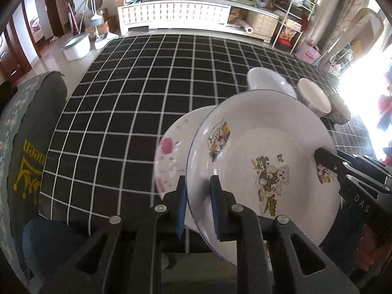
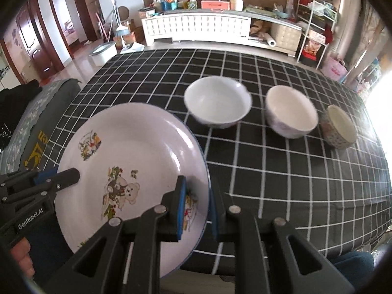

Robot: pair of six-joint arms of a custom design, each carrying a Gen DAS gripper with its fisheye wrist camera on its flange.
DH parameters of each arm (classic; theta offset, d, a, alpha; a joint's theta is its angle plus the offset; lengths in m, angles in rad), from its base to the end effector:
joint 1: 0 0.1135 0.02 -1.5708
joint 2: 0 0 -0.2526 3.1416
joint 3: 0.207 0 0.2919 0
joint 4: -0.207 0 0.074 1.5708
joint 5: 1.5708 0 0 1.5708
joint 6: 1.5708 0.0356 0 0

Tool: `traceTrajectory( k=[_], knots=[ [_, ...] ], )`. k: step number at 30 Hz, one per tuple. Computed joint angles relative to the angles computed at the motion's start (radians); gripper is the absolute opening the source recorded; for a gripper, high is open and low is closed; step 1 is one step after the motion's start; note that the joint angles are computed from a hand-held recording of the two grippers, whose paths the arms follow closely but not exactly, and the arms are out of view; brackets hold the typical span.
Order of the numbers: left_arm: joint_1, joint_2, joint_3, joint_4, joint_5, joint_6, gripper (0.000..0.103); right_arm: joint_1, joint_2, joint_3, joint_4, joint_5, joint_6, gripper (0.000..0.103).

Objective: Organize plates and bowls

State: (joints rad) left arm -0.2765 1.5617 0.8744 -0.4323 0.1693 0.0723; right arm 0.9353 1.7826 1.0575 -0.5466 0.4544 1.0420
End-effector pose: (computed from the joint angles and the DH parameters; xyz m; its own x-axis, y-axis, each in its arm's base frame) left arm 0.3102 -0.0943 0.1330 -0.8389 0.3121 -0.4459 0.4014 0.9080 -0.1197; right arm 0.2250 0.2788 0.1146 -0.8442 0.1624 -0.5108 0.1637 0.9856 0.0428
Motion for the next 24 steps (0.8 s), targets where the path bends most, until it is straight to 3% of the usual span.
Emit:
traceTrajectory(
  k=[24],
  knots=[
    [0.021,0.205,0.089,0.063,-0.054,0.035,0.016,-0.041,0.229,0.175,-0.014,-0.069,-0.034,0.022]
  ],
)
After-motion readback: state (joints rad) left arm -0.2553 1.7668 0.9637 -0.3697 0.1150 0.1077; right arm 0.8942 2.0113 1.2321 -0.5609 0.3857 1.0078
